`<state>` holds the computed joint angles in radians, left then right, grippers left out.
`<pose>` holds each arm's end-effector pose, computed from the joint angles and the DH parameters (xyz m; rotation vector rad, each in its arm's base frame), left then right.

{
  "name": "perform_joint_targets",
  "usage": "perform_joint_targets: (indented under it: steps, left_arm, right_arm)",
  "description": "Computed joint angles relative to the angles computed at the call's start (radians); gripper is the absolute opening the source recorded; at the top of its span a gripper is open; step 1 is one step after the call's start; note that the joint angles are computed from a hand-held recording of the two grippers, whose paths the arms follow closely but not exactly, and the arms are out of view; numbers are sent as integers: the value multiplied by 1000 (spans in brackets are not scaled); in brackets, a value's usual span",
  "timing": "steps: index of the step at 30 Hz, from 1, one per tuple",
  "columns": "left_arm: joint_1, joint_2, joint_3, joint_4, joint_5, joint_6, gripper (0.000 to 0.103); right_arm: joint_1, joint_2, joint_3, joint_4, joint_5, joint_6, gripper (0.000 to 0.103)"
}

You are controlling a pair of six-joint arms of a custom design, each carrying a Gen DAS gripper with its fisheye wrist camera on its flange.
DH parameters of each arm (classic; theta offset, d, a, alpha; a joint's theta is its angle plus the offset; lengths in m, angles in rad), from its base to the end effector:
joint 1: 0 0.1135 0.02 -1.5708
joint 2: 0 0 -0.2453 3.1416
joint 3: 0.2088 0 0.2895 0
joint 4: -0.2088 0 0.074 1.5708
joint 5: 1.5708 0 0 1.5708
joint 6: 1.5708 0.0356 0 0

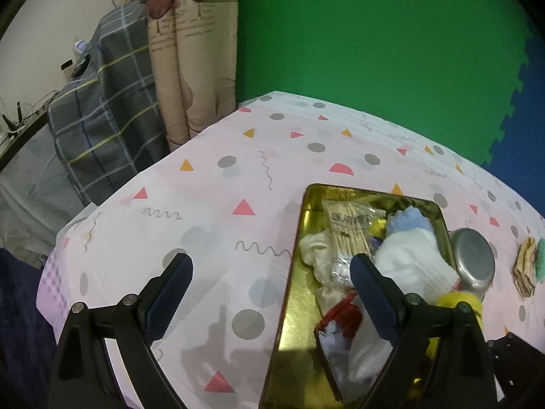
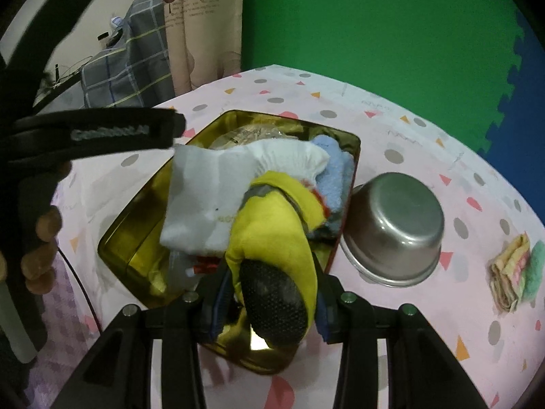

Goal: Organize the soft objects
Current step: 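Lower the yellow item into the tin and open the right tool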

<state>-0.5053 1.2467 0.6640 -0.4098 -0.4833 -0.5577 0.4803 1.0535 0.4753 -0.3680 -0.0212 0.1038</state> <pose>0.2434 -0.1158 0.1519 -0.2393 2.3995 0.1484 0.2061 0.1082 0.1333 -0.4833 2.4905 0.2616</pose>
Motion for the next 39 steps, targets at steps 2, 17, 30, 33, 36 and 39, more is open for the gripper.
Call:
perform_joint_targets:
  steps: [2, 17, 30, 33, 36, 39]
  left_arm:
    - [17, -11, -3, -3, 2, -3, 92]
    - [77, -33, -10, -4, 20, -8, 92]
    - [80, -28, -13, -3, 30, -4, 92]
    - [75, -28, -11, -6, 25, -5, 92]
    - [62, -26, -6, -9, 16, -10, 92]
    - [47, -25, -2, -15, 8, -16, 92]
  right_arm:
    - [2, 38, 10, 25, -1, 4, 41]
    - [17, 241, 114, 128, 24, 8, 40]
    - [35, 197, 108, 90, 13, -4, 41]
    - [50, 150, 98, 55, 23, -5, 41]
    - [54, 95, 82, 24, 35, 1, 49]
    - [43, 38, 68, -9, 25, 5, 51]
